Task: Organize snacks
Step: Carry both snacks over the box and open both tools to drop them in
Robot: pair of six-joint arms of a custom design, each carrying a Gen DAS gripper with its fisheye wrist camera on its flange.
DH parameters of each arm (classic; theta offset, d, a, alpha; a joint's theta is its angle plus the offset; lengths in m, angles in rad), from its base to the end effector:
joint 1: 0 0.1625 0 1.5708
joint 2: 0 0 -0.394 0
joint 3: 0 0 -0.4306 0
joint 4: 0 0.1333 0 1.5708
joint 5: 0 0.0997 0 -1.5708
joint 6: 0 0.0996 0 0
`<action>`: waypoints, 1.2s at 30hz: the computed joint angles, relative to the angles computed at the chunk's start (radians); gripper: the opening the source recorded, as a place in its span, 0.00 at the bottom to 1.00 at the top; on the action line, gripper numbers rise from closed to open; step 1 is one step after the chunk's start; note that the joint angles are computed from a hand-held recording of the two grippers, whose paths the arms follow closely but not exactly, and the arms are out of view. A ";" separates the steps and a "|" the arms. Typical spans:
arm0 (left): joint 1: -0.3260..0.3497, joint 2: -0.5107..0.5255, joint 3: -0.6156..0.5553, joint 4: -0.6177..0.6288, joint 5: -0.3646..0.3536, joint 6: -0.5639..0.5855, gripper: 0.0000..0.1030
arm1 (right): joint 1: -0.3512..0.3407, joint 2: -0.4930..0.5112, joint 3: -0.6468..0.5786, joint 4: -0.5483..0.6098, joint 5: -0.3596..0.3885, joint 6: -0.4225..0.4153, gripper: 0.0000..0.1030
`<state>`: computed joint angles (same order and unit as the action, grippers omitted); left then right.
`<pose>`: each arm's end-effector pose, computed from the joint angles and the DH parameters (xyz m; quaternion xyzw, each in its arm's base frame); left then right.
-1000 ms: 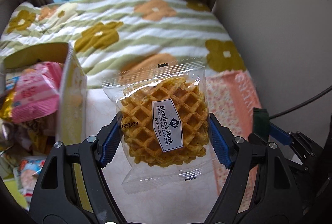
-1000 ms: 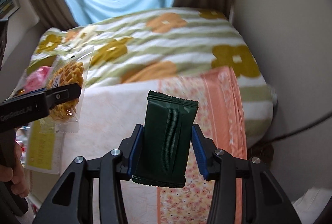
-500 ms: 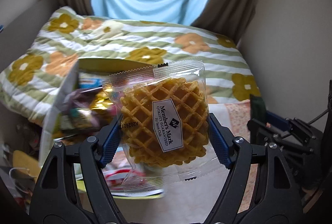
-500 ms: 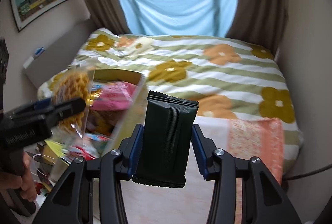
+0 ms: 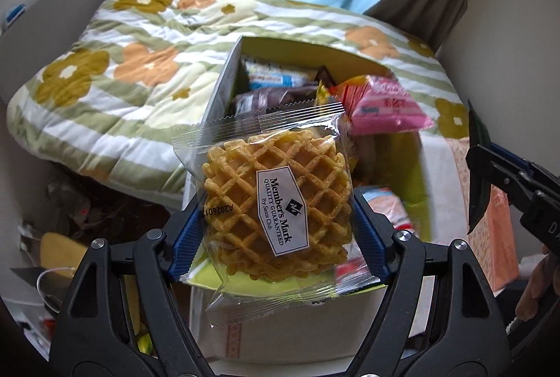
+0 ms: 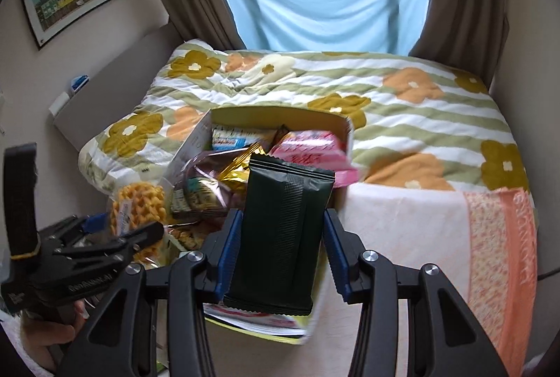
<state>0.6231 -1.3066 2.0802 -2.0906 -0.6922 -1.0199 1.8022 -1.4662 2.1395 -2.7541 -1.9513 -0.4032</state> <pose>-0.2766 -0.4573 0.1554 0.0214 0.8991 -0.2878 0.3290 0.2107 -0.4742 0.2538 0.2511 -0.9177 0.2311 0.2036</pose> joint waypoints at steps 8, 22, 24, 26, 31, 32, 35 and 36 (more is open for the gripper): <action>0.026 -0.013 0.052 -0.115 -0.020 0.149 1.00 | 0.058 0.030 0.022 -0.044 -0.084 0.084 0.41; 0.002 -0.124 0.088 0.031 -0.005 -0.014 1.00 | 0.055 0.101 -0.016 0.001 -0.074 0.056 0.41; -0.004 -0.134 0.094 0.033 0.003 -0.017 1.00 | 0.054 0.121 -0.030 0.025 -0.071 0.058 0.41; -0.010 -0.140 0.096 0.048 0.016 -0.029 1.00 | 0.054 0.145 -0.042 0.034 -0.070 0.053 0.41; -0.013 -0.139 0.085 0.097 0.028 -0.053 1.00 | 0.044 0.171 -0.048 0.041 -0.063 0.063 0.88; -0.014 -0.138 0.082 0.107 0.031 -0.056 1.00 | 0.042 0.163 -0.039 0.028 -0.057 0.067 1.00; -0.018 -0.138 0.081 0.122 0.036 -0.058 1.00 | 0.035 0.136 -0.013 -0.002 -0.045 0.079 1.00; -0.020 -0.138 0.081 0.128 0.036 -0.060 1.00 | 0.034 0.125 -0.003 -0.013 -0.053 0.083 1.00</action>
<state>0.6036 -1.4443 2.1614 -1.9625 -0.6558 -1.0795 1.8365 -1.3411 2.1364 -2.7668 -2.0041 -0.3197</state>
